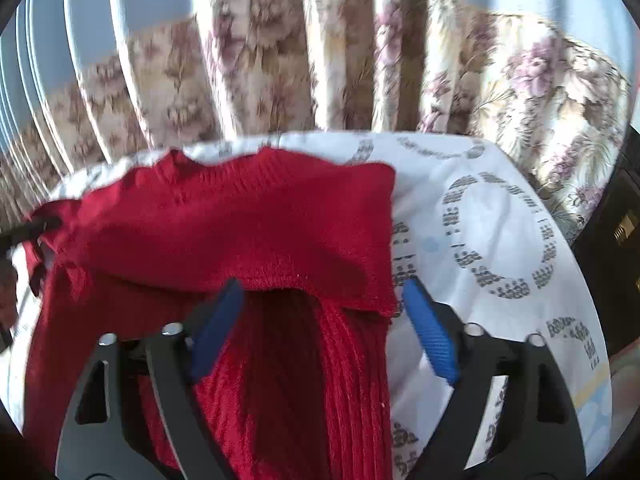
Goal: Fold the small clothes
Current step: 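Release the sweater with both grippers and lift them away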
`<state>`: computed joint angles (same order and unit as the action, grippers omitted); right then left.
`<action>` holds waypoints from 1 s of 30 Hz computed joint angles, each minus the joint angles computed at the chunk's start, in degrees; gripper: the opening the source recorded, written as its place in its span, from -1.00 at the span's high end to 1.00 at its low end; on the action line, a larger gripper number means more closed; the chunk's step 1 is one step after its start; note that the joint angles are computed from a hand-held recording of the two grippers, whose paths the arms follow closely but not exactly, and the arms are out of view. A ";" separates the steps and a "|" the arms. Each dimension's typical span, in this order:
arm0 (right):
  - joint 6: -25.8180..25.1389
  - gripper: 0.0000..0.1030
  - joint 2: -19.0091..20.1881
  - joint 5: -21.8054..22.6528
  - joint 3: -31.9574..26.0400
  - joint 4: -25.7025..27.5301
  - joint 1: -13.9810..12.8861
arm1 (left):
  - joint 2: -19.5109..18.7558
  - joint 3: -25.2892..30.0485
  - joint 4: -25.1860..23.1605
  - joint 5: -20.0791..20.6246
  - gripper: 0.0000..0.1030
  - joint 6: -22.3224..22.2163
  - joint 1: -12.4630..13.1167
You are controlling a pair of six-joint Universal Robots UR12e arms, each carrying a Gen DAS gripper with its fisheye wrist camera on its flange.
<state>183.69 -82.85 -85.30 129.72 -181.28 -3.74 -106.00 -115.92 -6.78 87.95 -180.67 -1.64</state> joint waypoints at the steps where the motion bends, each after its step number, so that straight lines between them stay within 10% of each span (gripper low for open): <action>1: 0.05 -0.69 -0.60 0.60 0.58 -0.43 -0.24 | 1.06 -1.59 0.91 -0.42 -0.64 -0.45 0.90; 13: 1.82 -0.76 -3.52 1.77 4.73 -2.44 -0.86 | 6.80 -7.97 -4.01 0.70 -0.65 -7.94 10.69; 30: 1.04 -0.77 -3.19 1.36 3.45 -1.24 0.42 | 2.78 -2.19 -8.11 -4.74 -0.47 -13.65 10.29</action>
